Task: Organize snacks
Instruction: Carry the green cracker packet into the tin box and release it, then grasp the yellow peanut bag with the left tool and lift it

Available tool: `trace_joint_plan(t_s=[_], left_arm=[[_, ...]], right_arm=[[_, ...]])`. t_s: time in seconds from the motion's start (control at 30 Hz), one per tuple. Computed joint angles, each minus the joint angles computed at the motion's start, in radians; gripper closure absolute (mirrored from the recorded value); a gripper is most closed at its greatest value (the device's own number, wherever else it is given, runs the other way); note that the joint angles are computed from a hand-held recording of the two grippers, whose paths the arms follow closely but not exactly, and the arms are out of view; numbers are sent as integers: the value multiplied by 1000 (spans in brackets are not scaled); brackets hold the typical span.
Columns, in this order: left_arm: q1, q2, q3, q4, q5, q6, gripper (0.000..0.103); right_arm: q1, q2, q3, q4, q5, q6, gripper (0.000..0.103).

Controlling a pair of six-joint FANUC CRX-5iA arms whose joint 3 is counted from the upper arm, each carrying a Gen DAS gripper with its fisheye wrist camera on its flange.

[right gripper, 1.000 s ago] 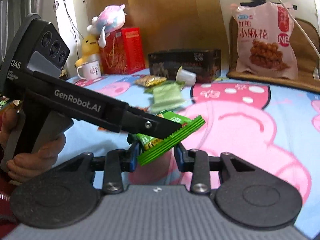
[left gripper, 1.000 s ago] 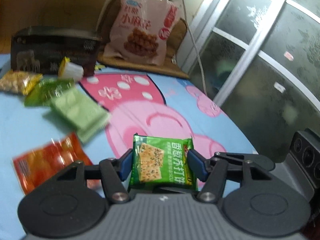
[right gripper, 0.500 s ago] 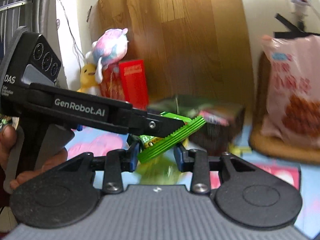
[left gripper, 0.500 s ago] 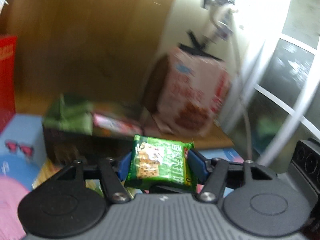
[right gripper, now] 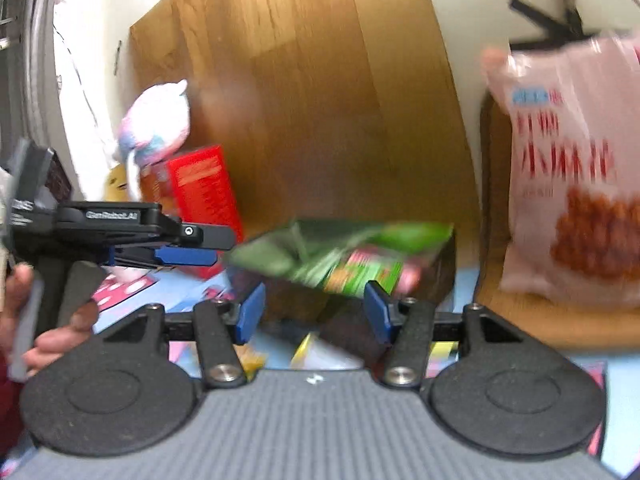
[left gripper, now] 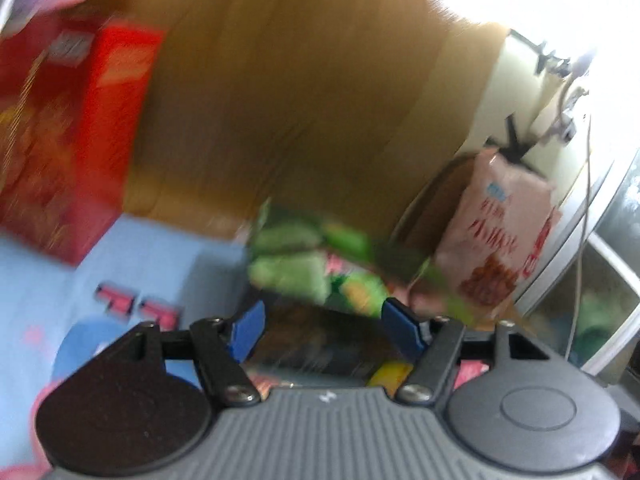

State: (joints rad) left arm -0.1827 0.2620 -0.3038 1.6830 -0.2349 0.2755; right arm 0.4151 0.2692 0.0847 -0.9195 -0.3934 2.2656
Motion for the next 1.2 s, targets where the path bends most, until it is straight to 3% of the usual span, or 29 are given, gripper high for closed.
trace_joint_plan(t_s=[0.13,0.3,0.37,0.43,0.47,0.5,0.53,0.6,0.7,0.83,1.1,1.2], left_arm=[[75,9,-4,-296,-29,261,34],[100,41,29,-418,-33,379,34],[110,51,38,-458,-47,414,34],[124,66,57,-531,-68,477,36],[115,65,50,-509,-52,454,37],[119,67,57,-540,-56,473,38],[122,67,61,-558,-66,486,47],[128,64,66,-609,-79,523,52],[141,35,60,-734,-95,608,56],[137,-58,-54,-686,-86,533,56],[111,-347,-416,-377,-18,273,55],[125,-451,-513,-374,-36,297,54]], right_arm=[[3,10,20,-27,-105,27,46],[120,98,133,289,-199,-130,42],[149,144,180,398,-228,-200,32],[163,203,252,488,-294,-284,32],[170,232,289,525,-324,-323,33],[178,257,319,558,-350,-355,33],[187,265,324,581,-345,-365,35],[204,272,334,614,-354,-379,45],[238,232,248,692,-264,-412,55],[234,180,192,606,-243,-348,55],[281,44,33,398,-216,-121,54],[267,-1,-1,279,-261,-31,55]])
